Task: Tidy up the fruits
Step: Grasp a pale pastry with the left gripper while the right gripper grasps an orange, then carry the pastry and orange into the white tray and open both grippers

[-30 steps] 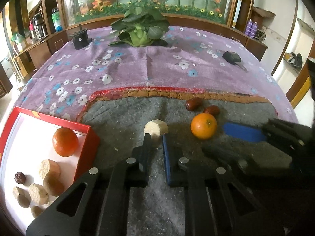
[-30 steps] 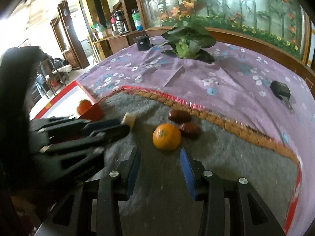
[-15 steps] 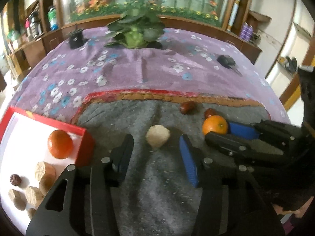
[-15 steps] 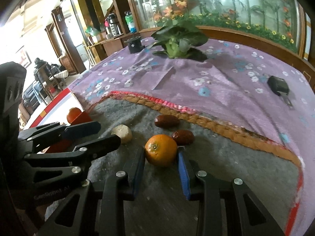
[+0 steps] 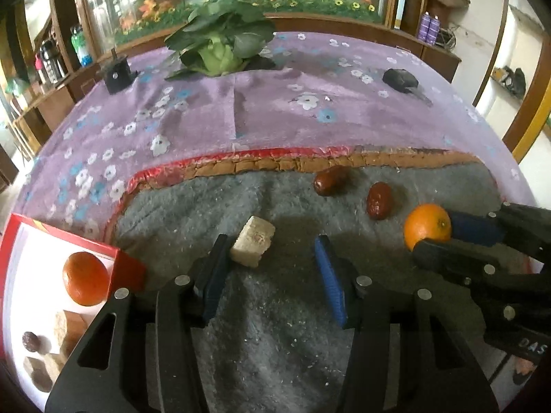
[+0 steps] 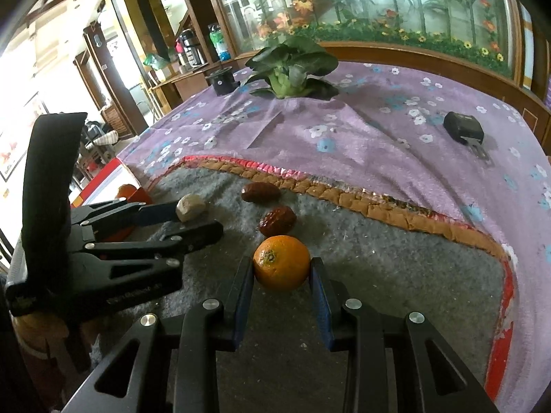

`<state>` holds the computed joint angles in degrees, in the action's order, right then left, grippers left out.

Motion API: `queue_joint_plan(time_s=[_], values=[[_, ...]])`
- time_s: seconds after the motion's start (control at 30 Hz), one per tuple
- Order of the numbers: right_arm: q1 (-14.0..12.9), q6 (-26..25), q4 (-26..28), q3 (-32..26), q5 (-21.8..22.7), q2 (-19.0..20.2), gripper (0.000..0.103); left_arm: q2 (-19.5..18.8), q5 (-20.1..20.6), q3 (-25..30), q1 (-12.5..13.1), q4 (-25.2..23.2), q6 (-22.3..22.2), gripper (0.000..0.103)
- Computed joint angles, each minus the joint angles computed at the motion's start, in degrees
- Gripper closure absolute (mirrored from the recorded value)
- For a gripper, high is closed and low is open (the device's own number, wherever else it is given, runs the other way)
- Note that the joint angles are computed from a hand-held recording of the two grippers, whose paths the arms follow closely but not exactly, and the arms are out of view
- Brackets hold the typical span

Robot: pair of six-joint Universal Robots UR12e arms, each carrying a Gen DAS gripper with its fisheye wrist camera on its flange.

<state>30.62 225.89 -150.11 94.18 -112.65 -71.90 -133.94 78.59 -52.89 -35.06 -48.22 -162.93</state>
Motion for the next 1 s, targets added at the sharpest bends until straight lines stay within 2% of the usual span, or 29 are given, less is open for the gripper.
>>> queue_joint_plan(time_s=[0.07, 0.17, 0.2, 0.27, 0.33, 0.5, 0.57, 1.0], values=[[0.1, -0.3, 0.0, -0.1, 0.1, 0.1, 0.071, -0.1, -1.0, 0.3, 0.2, -0.5, -2.1, 0.052], [0.1, -0.3, -0.1, 0.0, 0.2, 0.1, 0.071, 0.2, 0.0, -0.4, 0.0, 0.5, -1.0, 0.054], [0.1, -0.3, -0.1, -0.1, 0.2, 0.1, 0.071, 0.2, 0.4, -0.5, 0.0, 0.8, -1.3, 0.059], [0.1, -0.3, -0.3, 0.0, 0.2, 0.1, 0.071, 0.2, 1.4, -0.4, 0.1, 1.0, -2.7, 0.076], [0.2, -0.3, -0.5, 0.0, 0.0, 0.0, 0.071, 0.2, 0.0, 0.0, 0.6, -0.4, -4.3, 0.087], [0.9, -0.6, -0.8, -0.3, -0.8, 0.0, 0.071, 1.4, 0.7, -1.6, 0.6, 0.2, -4.7, 0.087], [1.3, -0.7, -0.7, -0.6, -1.3, 0.0, 0.071, 2.3, -0.3, -2.8, 0.9, 0.6, -4.9, 0.087], [4.0, -1.0, 0.9, -3.1, -1.9, 1.2, 0.071, 8.1, 2.7, -11.9, 1.3, 8.0, -4.8, 0.087]])
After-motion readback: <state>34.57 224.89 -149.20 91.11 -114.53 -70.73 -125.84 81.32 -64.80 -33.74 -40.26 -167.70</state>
